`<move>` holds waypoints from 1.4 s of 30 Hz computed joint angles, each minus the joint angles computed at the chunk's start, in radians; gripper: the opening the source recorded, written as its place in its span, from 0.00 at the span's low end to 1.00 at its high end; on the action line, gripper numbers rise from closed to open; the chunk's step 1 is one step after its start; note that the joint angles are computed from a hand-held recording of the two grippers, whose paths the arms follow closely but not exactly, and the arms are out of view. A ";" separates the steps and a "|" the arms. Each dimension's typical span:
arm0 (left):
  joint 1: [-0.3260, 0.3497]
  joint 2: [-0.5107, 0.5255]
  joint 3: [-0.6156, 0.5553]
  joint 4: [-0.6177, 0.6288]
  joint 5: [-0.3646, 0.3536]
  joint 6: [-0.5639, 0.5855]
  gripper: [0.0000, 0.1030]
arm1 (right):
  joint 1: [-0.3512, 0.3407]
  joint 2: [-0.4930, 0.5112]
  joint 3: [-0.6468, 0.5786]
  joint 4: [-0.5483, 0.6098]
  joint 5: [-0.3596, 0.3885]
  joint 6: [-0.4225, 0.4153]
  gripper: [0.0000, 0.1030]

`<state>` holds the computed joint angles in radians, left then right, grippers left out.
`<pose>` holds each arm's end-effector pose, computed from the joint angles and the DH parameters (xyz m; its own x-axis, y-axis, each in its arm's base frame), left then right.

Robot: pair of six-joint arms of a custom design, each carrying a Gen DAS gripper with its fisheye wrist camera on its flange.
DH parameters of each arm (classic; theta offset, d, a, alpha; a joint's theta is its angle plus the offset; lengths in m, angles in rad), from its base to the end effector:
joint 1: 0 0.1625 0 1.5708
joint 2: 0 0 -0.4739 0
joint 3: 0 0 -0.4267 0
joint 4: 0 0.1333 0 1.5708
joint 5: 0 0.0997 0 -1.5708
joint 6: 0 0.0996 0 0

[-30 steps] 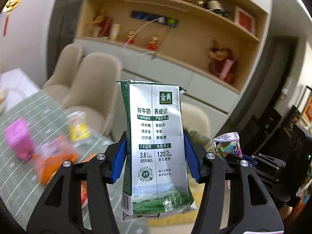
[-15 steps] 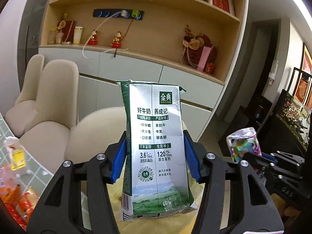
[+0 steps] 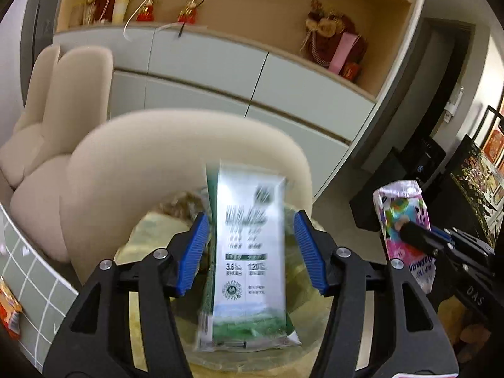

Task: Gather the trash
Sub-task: 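Carry the milk carton and wrapper over the bin and open both tools, then return both tools to the table and grasp the orange bag with the left tool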

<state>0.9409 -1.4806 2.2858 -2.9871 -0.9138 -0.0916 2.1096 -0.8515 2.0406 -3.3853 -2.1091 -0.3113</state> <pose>-0.1172 -0.4903 0.3194 -0.8869 0.1220 -0.4456 0.4030 0.6758 -0.6171 0.3795 -0.4746 0.1120 -0.7207 -0.3873 0.5750 -0.6689 0.6064 -0.4300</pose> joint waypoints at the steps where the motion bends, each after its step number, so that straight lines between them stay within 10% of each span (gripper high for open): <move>1: 0.003 -0.006 0.002 0.018 0.002 -0.018 0.53 | -0.005 0.002 -0.003 0.008 0.009 0.002 0.10; 23: -0.168 -0.439 0.105 0.734 0.232 -0.556 0.54 | -0.027 0.156 -0.202 0.301 0.117 0.134 0.11; 28: -0.188 -0.507 0.106 0.852 0.242 -0.633 0.54 | -0.024 0.158 -0.189 0.296 0.141 0.144 0.46; 42: -0.294 -0.704 0.083 1.198 0.253 -0.786 0.54 | 0.089 0.106 -0.081 0.198 0.058 0.210 0.46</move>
<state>0.6470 -2.1847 2.3685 -1.7895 -0.6606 -0.8778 2.1983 -0.7456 1.9598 -3.1869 -2.0506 -0.1018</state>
